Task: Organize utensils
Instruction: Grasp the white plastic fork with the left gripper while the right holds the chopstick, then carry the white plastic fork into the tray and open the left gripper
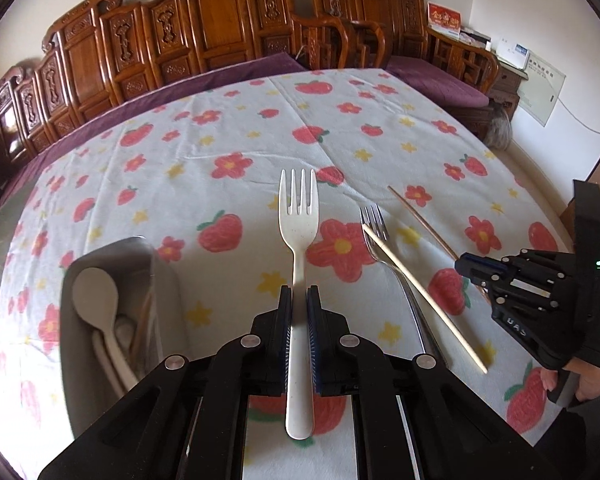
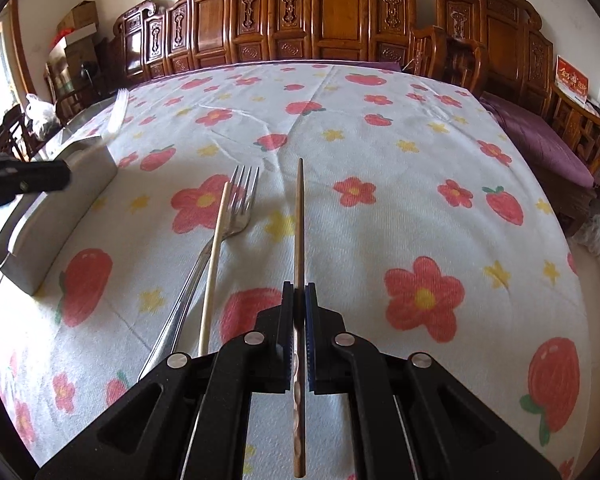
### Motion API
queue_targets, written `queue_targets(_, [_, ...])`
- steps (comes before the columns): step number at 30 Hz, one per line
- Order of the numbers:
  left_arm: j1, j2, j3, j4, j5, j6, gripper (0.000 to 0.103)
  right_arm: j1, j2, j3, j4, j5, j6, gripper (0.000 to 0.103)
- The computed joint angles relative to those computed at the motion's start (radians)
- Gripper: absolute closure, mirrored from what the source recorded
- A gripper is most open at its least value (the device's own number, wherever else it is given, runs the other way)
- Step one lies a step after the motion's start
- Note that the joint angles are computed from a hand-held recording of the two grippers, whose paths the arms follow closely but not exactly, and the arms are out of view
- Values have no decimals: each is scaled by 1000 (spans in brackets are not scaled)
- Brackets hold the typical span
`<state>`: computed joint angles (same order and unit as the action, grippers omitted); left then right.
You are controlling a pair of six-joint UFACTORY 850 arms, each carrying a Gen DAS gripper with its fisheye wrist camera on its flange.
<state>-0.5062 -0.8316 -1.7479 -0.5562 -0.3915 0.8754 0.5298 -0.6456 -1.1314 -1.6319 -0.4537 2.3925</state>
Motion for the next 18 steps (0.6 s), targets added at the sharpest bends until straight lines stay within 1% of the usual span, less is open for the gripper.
queue_targets(4, [25,63,67,-95,19,106,96,11,-8,-11,74,-16,-72,97])
queue_targets(6, [37,89,94,-138,25,153,96,16,-4,-9,85,-32,-72,97])
queue_targets(9, [56,124,131,-199,33,218,96,25,8,-2,70,-44,-26,97])
queue_targets(11, [69,141,147,-234,36,252,96,35,10,-10,84,-57,-40,97])
queue_targets(14, [87,159,166,-274,38,287,96,48,18,-20,77,-64,-37,97])
queue_targets(18, [110,166,176,-281,40,291,96,70,31,-45,72,-73,-48,97])
